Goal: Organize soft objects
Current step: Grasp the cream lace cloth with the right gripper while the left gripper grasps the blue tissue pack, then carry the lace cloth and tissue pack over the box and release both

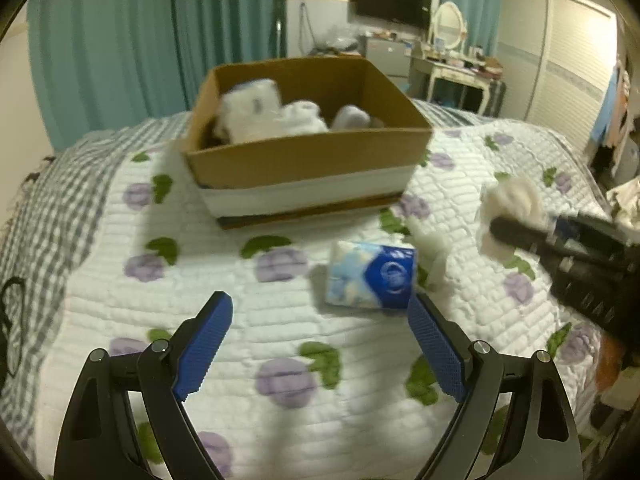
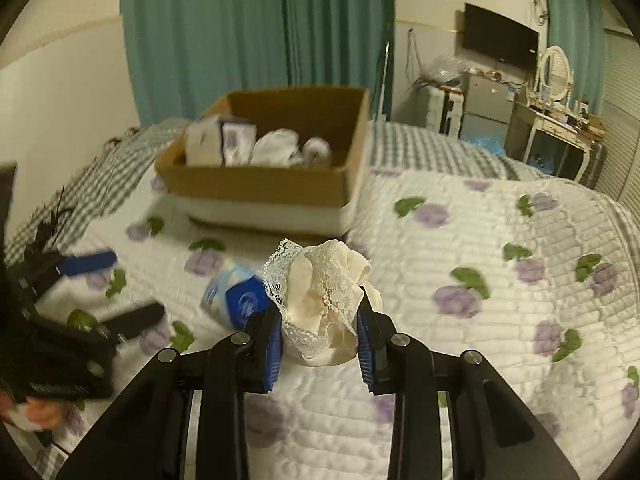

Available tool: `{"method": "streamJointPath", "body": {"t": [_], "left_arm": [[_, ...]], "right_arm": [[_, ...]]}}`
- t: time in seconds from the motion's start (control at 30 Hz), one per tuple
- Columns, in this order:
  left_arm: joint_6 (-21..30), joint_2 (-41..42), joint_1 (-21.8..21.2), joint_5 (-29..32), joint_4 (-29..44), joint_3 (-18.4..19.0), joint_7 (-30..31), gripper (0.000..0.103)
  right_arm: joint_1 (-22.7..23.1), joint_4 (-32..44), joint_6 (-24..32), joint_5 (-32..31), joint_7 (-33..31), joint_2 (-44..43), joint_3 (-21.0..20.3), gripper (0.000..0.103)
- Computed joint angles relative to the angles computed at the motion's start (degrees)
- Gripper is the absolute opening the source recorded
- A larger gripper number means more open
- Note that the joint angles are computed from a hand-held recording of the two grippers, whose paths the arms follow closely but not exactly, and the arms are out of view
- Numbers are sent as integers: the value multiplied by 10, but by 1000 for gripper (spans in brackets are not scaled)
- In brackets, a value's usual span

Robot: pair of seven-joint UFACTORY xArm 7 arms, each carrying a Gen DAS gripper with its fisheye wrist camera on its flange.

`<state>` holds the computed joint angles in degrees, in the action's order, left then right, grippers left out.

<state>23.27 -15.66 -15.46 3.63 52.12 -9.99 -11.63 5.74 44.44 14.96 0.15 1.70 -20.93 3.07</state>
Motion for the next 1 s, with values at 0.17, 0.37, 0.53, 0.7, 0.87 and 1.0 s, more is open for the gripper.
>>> {"method": "streamJointPath", "body": {"t": [0.17,0.37,0.53,0.7,0.87,1.0], "left_arm": [[9,64,-6,24,41,-16,-20,91],[-3,127,-22,37,76,-8,-10,91],[3,177,-27,1,112,3,9,89],[-15,171,-28,-62,101,4,70,73],[-23,141,-33,-87,76,4,92,72],[-35,105,-36,-90,51,4,87,72]], "right_arm": [[9,11,-14,31,-31,6,-34,30],[3,26,3,59,-53,28,-51,31],[-2,36,16,75,-67,44,-50,31],[-27,38,23,42,-41,53,-25,31],[-37,27,12,9,-15,46,-12,31],[-33,4,-7,5,-6,26,-12,31]]}}
